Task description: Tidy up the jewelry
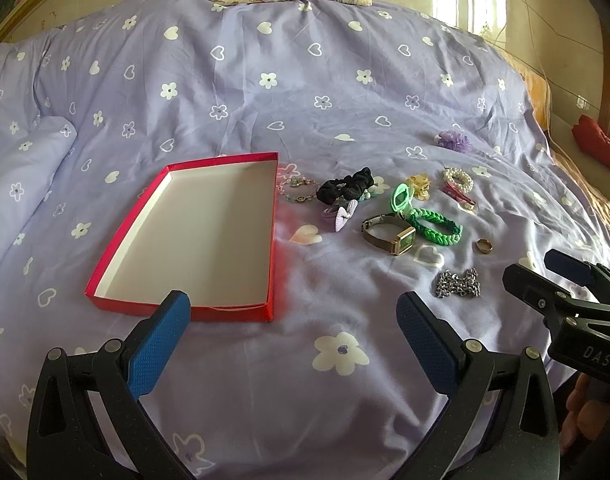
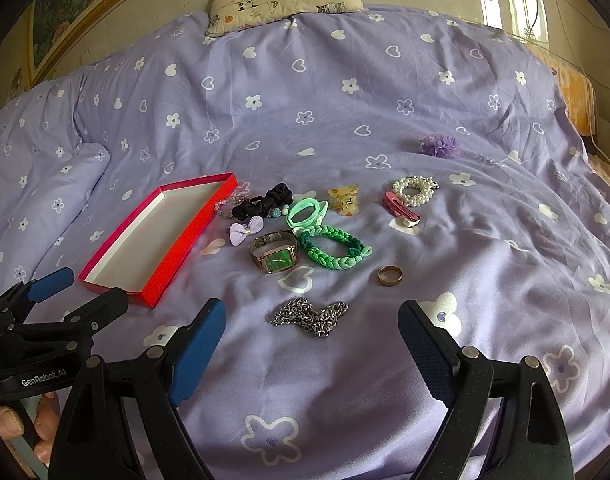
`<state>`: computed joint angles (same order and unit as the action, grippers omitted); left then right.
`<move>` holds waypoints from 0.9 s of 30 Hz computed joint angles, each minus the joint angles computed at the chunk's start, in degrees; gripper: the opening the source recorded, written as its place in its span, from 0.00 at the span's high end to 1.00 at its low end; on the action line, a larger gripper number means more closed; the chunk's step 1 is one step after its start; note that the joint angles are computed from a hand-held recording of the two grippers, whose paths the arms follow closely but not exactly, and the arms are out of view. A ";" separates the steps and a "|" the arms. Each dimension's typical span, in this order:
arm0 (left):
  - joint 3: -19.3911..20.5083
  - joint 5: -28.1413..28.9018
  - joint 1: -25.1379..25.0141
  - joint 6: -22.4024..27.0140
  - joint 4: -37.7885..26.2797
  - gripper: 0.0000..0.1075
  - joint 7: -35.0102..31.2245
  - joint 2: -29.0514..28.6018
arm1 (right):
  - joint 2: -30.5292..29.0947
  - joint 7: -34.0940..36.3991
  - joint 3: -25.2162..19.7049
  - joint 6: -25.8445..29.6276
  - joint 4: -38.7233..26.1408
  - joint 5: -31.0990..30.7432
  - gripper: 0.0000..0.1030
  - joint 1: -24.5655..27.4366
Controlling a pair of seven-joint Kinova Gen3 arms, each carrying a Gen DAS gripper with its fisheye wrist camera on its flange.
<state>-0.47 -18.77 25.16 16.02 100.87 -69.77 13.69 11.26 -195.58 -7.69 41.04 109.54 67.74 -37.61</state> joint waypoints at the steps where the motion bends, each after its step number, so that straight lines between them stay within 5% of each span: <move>1: 0.17 0.13 -0.21 0.13 -0.09 0.04 -0.18 0.01 | -0.02 0.10 -0.01 -0.02 -0.02 -0.08 0.13 0.04; 27: 0.79 1.08 -0.83 0.06 -0.27 0.04 -1.28 0.33 | -0.26 -1.15 0.11 -1.08 0.32 0.52 0.13 0.29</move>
